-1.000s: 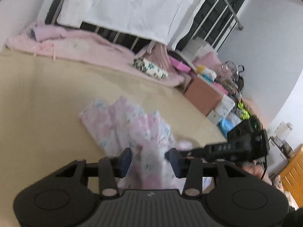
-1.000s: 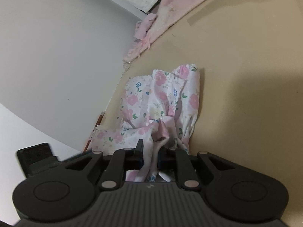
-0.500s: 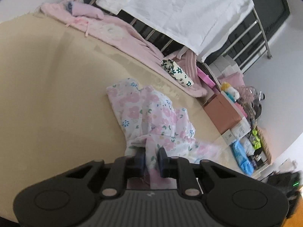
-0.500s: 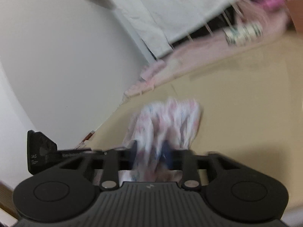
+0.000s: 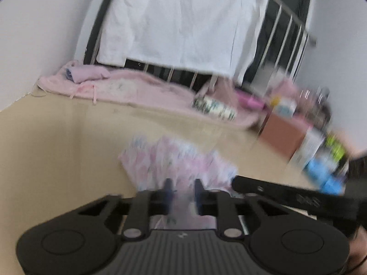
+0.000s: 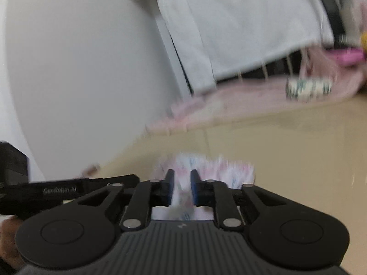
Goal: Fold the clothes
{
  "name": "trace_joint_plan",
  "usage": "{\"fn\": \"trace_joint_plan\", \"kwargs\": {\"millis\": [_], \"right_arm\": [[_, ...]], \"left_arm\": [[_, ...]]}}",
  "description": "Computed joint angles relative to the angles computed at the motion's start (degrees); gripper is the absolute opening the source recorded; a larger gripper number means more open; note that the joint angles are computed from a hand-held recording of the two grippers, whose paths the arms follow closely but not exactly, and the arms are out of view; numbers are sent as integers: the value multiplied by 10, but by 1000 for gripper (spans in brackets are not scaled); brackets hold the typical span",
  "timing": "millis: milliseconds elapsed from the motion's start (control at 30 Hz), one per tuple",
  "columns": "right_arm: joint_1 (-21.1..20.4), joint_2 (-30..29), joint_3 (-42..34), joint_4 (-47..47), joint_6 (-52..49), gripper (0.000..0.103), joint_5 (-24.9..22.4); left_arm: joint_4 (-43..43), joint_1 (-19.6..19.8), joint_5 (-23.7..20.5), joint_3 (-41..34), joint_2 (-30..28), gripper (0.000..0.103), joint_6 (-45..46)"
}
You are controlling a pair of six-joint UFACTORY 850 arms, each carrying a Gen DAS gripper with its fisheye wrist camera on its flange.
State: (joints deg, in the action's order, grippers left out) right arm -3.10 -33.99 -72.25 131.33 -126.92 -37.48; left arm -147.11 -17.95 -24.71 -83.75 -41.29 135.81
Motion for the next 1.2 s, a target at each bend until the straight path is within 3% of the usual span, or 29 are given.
{"fn": "trace_joint_plan", "kwargs": {"millis": [67,200,267,333,367,400,433,467,533,600,767,933,1100,1200], "right_arm": [[3,-35,-33,-24,56,4,37],[-8,-43,-35,-46,127,4,8],[-15,-29,-18,-30,90,6,-8],[-21,-13,-6,-38,32,12,-22],[-29,-6,-2,-70,7,28,-44],[-40,-1,-2,-116,-15,62,-75],[-50,3,-4,-162,-38,81,-105],[-56,4,-11,-215,-64,103,-122],[-61,3,-34,-330,-114,102,-135],[-47,-4,-64,-418,-125,102,-92],[-16,-60,-163,-631,-24,102,-52],[-10,-114,-240,-726,102,102,-97],[-19,-103,-209,-688,108,102,-134],[-19,-66,-146,-654,40,102,-111]], "left_arm": [[-19,-7,20,-8,-12,15,29],[52,5,14,-10,-13,16,-48],[62,17,-6,-1,-3,25,-43],[158,37,-50,3,7,28,-79],[218,47,-79,2,11,32,-102],[278,58,-113,-2,13,36,-119],[338,68,-159,-7,12,55,-117],[398,74,-197,-16,11,83,-106],[466,80,-244,-34,0,103,-43],[536,81,-273,-69,-24,102,-36],[739,73,-287,-241,-129,102,-260],[777,72,-293,-287,-160,102,-294],[748,70,-280,-210,-118,102,-248],[695,57,-226,-114,-62,102,-148]]}}
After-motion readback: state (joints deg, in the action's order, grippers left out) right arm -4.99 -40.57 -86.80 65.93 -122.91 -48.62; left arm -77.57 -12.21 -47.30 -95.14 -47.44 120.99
